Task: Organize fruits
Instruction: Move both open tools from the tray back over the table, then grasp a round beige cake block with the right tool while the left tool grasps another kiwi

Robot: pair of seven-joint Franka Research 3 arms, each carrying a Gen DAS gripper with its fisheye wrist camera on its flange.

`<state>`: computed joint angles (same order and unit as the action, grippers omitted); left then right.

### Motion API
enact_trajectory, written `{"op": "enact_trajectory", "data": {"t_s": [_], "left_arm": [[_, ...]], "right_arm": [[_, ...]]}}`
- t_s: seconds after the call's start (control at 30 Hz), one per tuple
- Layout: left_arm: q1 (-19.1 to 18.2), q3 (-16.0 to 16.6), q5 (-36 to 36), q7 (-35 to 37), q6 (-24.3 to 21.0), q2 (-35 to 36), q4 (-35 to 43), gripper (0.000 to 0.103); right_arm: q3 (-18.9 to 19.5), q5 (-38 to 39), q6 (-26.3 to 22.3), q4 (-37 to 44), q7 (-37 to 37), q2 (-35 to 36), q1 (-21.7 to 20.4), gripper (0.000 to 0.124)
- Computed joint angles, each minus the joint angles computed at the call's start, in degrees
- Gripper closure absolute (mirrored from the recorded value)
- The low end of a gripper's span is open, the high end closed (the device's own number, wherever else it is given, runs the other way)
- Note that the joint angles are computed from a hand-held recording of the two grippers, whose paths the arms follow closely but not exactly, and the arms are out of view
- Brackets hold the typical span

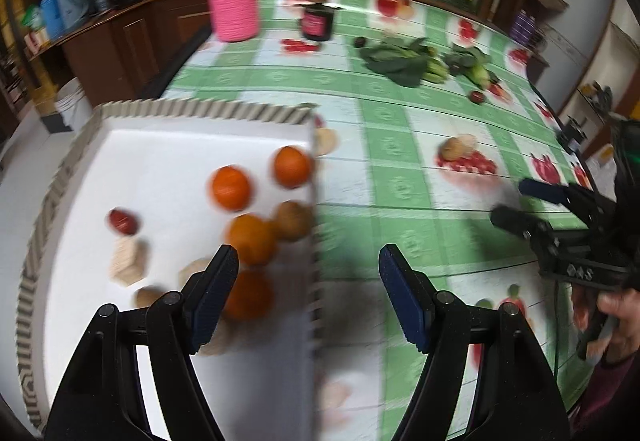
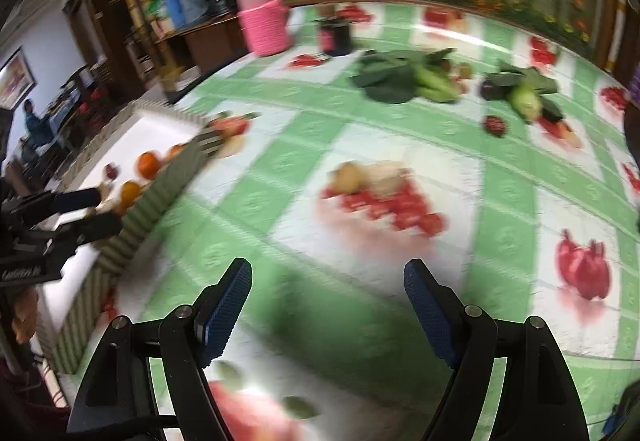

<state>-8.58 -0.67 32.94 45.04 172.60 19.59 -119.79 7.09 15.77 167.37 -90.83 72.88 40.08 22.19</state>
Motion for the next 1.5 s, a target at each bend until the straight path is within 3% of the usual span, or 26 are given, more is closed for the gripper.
{"op": "enact_trajectory", "data": {"t_s": [0.1, 0.3, 0.47, 0.67, 0.73, 0.83, 1.1, 1.23, 1.33, 1.37, 1.5], "left_arm": [[1.24, -3.07, -2.47, 4.03, -1.57, 2.34, 3.57, 0.031], [1.91, -6.05, -7.02, 10.53, -4.33, 5.92, 9.07, 0.031], [1.03, -6.01, -9.06, 13.39, -6.51, 8.47, 12.76, 0.031], [0.98, -6.67, -11.73, 16.13, -8.99, 11.90, 17.45, 0.031], [1.36, -7.52, -13.07, 17.55, -10.10, 13.16, 19.32, 0.031], [1.43, -8.46, -14.55, 19.77, -10.67, 14.94, 22.09, 0.031], [-0.93, -8.90, -16.15, 24.40, -12.74, 21.66, 32.28, 0.031], [-1.34, -9.58, -17.56, 26.40, -14.50, 25.41, 37.71, 0.051], [-1.73, -9.72, -18.60, 27.54, -16.90, 27.88, 41.41, 0.074], [-2.45, -8.73, -18.13, 26.93, -15.88, 27.94, 41.35, 0.080], [-1.45, -9.82, -19.60, 28.16, -15.79, 27.58, 40.63, 0.083]], "right_arm": [[-1.55, -0.99, -0.64, 3.36, 0.41, 2.09, 0.06, 0.044], [-3.60, -4.22, -2.70, 12.21, -0.04, 7.67, 0.71, 0.050], [-4.88, -6.91, -7.59, 22.47, -1.01, 13.90, 1.59, 0.064], [-2.82, -6.32, -12.11, 31.19, -3.47, 19.35, 0.28, 0.081], [-2.78, -5.72, -11.54, 30.78, -3.33, 19.14, 0.13, 0.097], [-2.61, -4.73, -11.01, 27.61, -3.02, 16.95, -0.53, 0.096], [-0.16, -0.41, -3.97, 13.46, -4.80, 8.78, -3.55, 0.096], [1.22, 1.45, -2.69, 10.26, -6.05, 7.06, -4.83, 0.096], [2.17, 2.54, -2.15, 8.77, -7.16, 6.22, -5.58, 0.096], [2.33, 2.87, -1.96, 8.48, -7.41, 6.06, -5.70, 0.096], [3.35, 4.32, -1.49, 7.36, -8.69, 5.38, -6.48, 0.096]]}}
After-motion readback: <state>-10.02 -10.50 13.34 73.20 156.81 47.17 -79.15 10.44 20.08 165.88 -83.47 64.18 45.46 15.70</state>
